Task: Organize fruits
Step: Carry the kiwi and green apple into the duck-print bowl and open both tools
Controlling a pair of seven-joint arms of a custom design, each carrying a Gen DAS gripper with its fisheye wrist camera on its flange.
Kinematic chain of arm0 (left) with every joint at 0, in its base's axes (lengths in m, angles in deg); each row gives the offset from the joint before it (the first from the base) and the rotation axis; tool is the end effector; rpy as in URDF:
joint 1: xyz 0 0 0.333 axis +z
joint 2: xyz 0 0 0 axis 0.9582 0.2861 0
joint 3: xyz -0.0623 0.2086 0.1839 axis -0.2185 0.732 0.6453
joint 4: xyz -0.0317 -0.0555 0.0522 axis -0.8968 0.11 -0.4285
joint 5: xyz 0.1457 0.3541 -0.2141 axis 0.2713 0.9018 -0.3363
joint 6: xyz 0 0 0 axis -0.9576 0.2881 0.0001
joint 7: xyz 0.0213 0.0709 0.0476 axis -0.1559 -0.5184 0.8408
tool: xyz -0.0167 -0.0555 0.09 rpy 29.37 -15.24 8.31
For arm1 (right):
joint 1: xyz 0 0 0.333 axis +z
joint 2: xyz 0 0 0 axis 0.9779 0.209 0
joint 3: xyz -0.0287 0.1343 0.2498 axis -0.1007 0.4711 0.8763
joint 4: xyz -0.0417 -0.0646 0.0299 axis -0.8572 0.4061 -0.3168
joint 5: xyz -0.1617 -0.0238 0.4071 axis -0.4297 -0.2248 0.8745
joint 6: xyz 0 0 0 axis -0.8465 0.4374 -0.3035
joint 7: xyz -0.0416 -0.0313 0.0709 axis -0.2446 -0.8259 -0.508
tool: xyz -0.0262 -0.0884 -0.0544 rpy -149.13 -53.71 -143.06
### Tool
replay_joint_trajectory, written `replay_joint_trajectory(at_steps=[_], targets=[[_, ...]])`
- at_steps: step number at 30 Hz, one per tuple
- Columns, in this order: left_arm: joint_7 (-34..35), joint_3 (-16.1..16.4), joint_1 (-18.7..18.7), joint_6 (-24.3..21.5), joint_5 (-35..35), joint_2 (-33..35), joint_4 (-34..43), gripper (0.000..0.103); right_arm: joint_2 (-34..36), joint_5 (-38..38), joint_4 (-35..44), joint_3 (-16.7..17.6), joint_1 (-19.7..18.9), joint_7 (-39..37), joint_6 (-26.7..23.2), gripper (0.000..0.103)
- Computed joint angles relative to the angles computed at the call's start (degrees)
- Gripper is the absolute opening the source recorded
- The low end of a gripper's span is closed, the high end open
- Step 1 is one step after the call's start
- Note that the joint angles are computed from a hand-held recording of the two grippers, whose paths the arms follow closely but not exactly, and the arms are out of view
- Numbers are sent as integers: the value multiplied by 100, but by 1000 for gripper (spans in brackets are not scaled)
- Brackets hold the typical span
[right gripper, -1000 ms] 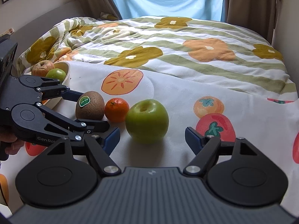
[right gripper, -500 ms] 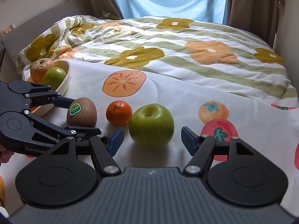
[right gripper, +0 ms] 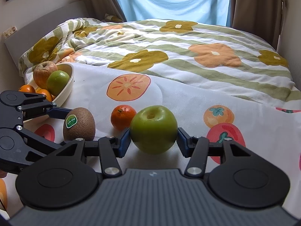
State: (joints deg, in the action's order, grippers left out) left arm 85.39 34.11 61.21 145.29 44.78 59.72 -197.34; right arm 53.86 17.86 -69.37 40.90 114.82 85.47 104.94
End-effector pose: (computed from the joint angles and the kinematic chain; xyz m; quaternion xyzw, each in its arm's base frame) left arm 0.5283 -0.2047 0.2640 -0.5404 0.7645 -0.2753 0.2183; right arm 0.5553 0.3800 0.2685 -0.7749 0.4955 -0.1540 0.3609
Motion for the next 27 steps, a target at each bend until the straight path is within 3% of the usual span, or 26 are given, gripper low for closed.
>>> replay_joint_trajectory(at_steps=[2, 5, 9, 15, 23, 27], targets=[[-586, 113, -121, -40, 517, -130, -23, 70, -54, -6, -56, 115, -102, -47, 57, 67], [-1242, -9, -22, -152, 1067, -316, -73, 70, -144, -7, -130, 303, -261, -145, 121, 67], [-1689, -288, 200, -388, 1289, -659, -278, 70, -302, -25, -252, 651, -547, -318, 212, 67], [-2436, -726, 570, -729, 1529, -1433, -757, 70, -539, -119, -368, 1661, -1413, -547, 210, 67], [-2345, -1113, 976, -1053, 766, -2576, -1632, 70, -657, -62, -241, 2479, -1965, -860, -30, 67], [-2078, -1210, 1253, -1087, 365, -2995, -2020, 70, -633, 67, -71, 2321, -1632, -972, -122, 67]])
